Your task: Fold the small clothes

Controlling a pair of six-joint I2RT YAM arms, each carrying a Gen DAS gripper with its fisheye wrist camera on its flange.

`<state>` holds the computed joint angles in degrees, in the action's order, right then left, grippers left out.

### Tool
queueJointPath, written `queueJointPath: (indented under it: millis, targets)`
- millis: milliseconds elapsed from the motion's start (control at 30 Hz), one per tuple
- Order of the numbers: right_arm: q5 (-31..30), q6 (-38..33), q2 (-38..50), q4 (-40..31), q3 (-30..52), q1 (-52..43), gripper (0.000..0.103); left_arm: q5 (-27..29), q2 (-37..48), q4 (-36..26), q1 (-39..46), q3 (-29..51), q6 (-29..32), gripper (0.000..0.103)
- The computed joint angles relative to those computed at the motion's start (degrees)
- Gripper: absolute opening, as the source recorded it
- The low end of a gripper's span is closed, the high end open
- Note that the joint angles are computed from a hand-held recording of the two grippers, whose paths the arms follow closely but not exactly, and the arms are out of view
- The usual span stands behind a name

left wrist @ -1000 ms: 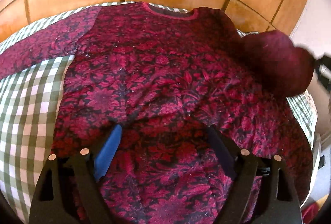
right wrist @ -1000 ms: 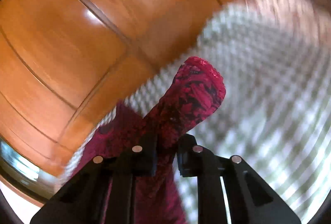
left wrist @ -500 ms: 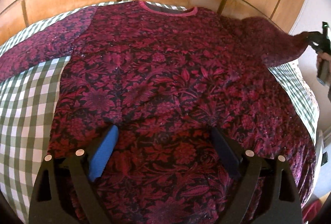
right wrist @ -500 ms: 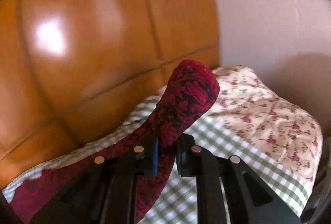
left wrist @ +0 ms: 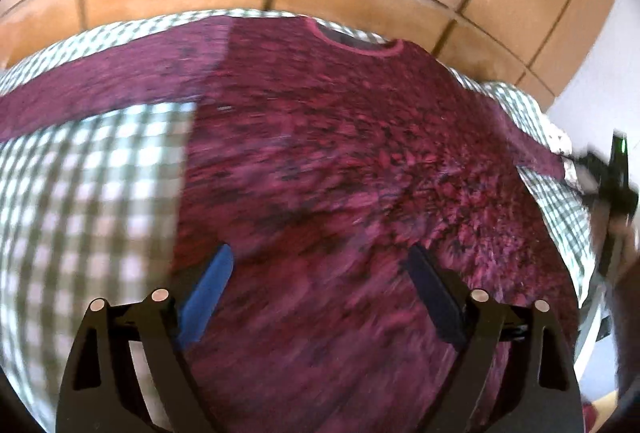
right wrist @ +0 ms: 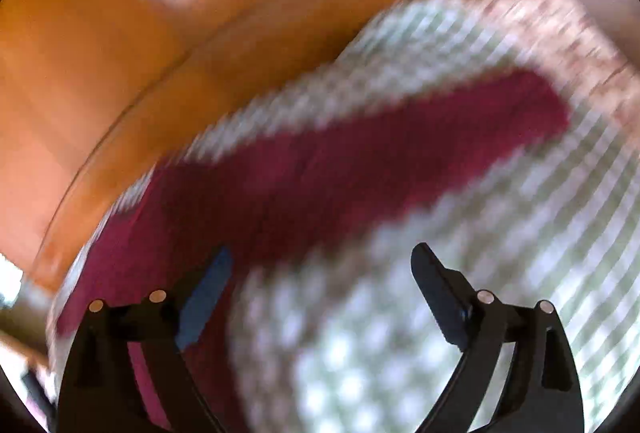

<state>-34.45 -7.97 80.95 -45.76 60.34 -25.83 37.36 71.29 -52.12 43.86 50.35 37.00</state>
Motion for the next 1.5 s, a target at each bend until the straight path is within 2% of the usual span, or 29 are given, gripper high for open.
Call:
queueJointPath:
  millis: [67,133,200,267,300,333,367,400,433,467,500,633,767,833,933,967,1033,1100,1167,1267,1367,1467,1500]
  targets:
    - [-2.14,-3.84,-5.19,-4.57,-5.77,1.89,0.091,0.51,1.55,-4.53,5.19,2.21,5.34,0.082]
    - [-3.29,-6.33,-11.02,-7.98,-11.09,3.22,0.090,1.42,4.51,-10.40,11.26,4.75,12.26,0.076]
    - [-3.64,-8.18,-18.13,-12.14,-16.10,3.98,0.085,0.76,8.00,-15.79,15.90,6.76,18.91,0.070]
    - [-3.85,-10.05,-24.63,-16.42,-19.08,3.86,0.084,-0.49,11.27,-19.70,18.99,7.86,23.31,0.064]
    - [-3.67,-11.10,-27.97,-19.04,-20.35,3.72,0.080,-1.35,12.66,-20.86,20.82,7.82,25.66,0.055]
    - [-2.89,-11.68,-31.40,-21.28,-21.34,3.90,0.078,-1.60,13.07,-21.36,22.49,7.41,27.98,0.051]
    - [-1.75,-11.86,-33.78,-22.58,-21.79,4.62,0.071,-1.48,13.48,-21.97,23.36,7.38,29.36,0.038]
    - [-0.11,-11.83,-35.43,-23.27,-22.06,5.67,0.055,-1.47,14.84,-24.22,24.39,7.95,31.79,0.021]
    - [3.09,-10.51,-38.36,-23.92,-22.30,7.78,0.045,-1.47,14.82,-24.79,24.67,7.76,32.51,0.020]
    - [3.92,-10.44,-38.69,-24.55,-21.43,8.09,0.023,-1.25,13.97,-25.06,25.43,7.30,34.05,0.015]
    - [3.28,-10.94,-39.41,-25.87,-20.77,7.44,0.019,-1.14,13.82,-25.74,25.76,7.49,34.95,0.014]
    - [2.10,-18.23,-40.41,-28.96,-19.43,2.11,0.017,-1.55,13.99,-28.61,28.53,8.89,40.01,0.013]
    - [6.09,-17.41,-41.91,-29.00,-23.31,5.50,0.017,-3.60,15.33,-27.82,29.56,8.88,41.17,0.015]
    - [3.55,-21.21,-39.99,-30.30,-23.42,0.40,0.017,-3.47,14.58,-26.74,28.56,9.60,38.20,0.025]
    - [2.01,-24.66,-37.26,-31.25,-22.11,-3.04,0.025,0.39,11.28,-25.42,27.69,10.98,34.88,0.059]
    - [1.69,-25.39,-35.94,-30.93,-21.72,-4.22,0.030,2.71,10.82,-25.60,27.22,12.01,33.91,0.066]
    - [-0.34,-30.22,-32.59,-32.48,-20.27,-10.76,0.038,5.94,9.69,-24.81,24.17,13.65,29.82,0.068]
    - [-3.00,-30.77,-29.58,-31.51,-18.69,-15.46,0.047,6.72,6.80,-20.40,19.71,12.53,24.09,0.068]
    - [-4.99,-27.06,-25.88,-27.21,-17.02,-17.70,0.051,6.17,3.44,-14.38,13.71,9.82,17.88,0.068]
    - [-7.26,-16.58,-18.12,-17.32,-14.08,-18.43,0.051,2.25,-0.70,-2.68,3.21,3.91,6.76,0.068]
    - [-7.05,-3.79,-8.79,-5.46,-10.44,-17.72,0.050,-2.51,-2.02,5.27,-3.63,-0.49,0.42,0.068]
    - [-5.55,7.99,0.64,4.47,-5.18,-16.00,0.049,-6.85,-0.55,11.17,-7.24,-4.00,-1.93,0.068]
    - [-5.03,10.41,3.23,6.51,-3.44,-15.78,0.049,-6.75,-0.59,13.00,-7.40,-5.33,-2.10,0.071]
